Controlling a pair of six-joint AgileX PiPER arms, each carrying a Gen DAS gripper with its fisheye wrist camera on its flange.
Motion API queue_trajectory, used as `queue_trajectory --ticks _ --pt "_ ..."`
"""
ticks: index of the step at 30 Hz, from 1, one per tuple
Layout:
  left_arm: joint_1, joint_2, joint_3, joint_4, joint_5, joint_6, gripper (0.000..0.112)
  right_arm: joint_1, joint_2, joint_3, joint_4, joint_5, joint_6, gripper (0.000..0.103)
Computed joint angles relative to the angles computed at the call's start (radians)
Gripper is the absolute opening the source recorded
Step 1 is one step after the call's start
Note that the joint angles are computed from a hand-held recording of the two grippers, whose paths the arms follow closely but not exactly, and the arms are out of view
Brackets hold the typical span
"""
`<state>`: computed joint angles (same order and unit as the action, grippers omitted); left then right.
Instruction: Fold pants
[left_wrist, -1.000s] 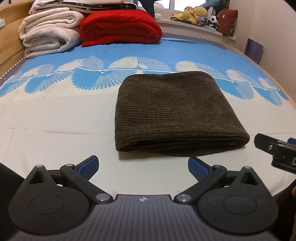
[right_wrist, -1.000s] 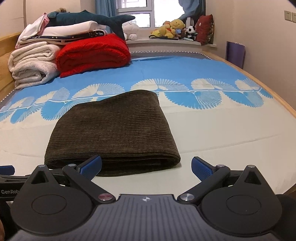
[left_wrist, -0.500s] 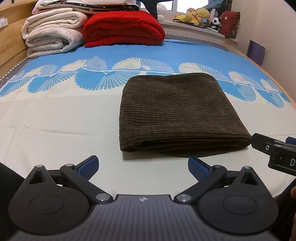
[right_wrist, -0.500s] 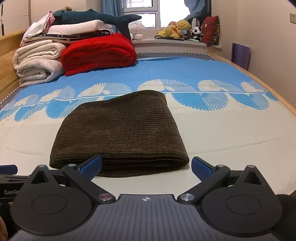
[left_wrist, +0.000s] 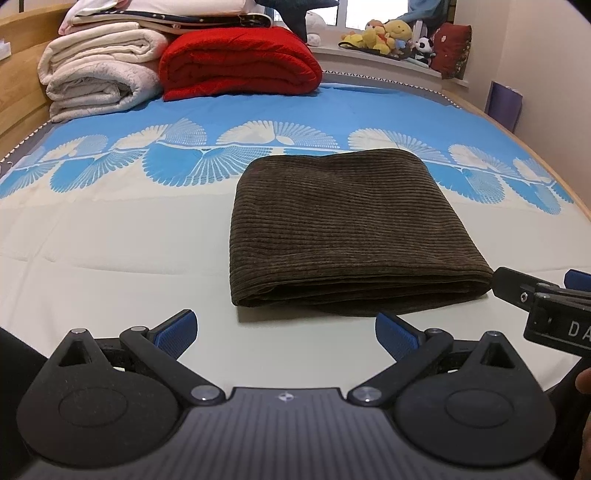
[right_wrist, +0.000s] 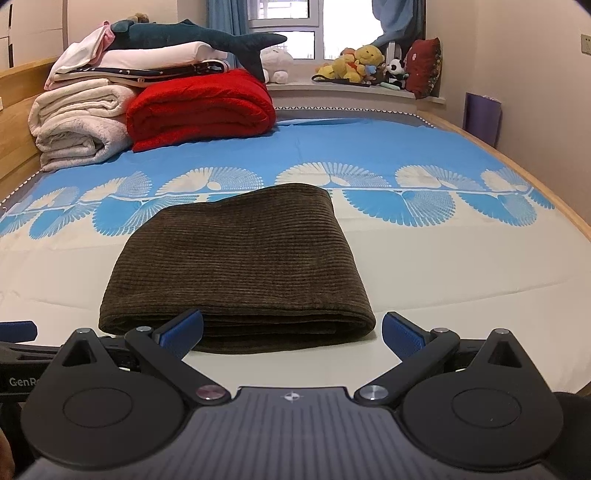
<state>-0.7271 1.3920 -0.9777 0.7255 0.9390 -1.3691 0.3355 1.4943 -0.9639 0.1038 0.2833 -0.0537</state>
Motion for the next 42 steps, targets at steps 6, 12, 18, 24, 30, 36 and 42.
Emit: queue_trajectory --ticks 6,12,18,24,30,36,42 --pt "0.007 -0.012 0.010 -0.001 -0.009 0.002 0.103 0.004 0.001 0.000 -0.010 -0.001 0.006 0.102" --pt "0.007 -0.012 0.009 0.000 -0.012 0.001 0.103 0.004 -0.005 0.011 0.008 -0.010 -0.025 0.102" --pt "0.003 -0.014 0.009 0.004 -0.011 0.004 0.103 -0.001 -0.006 0.010 0.025 -0.009 -0.046 0.102" --pt "0.005 -0.016 0.011 0.002 -0.012 0.005 0.103 -0.002 -0.006 0.010 0.030 -0.009 -0.051 0.102" --pt "0.005 -0.017 0.011 0.006 -0.012 0.000 0.103 -0.001 -0.006 0.010 0.028 -0.009 -0.048 0.102" --pt "0.008 -0.022 0.014 0.004 -0.015 0.007 0.103 0.000 -0.006 0.011 0.022 -0.011 -0.041 0.102" --pt "0.008 -0.023 0.014 0.004 -0.015 0.007 0.103 0.001 -0.004 0.008 0.020 -0.010 -0.041 0.102"
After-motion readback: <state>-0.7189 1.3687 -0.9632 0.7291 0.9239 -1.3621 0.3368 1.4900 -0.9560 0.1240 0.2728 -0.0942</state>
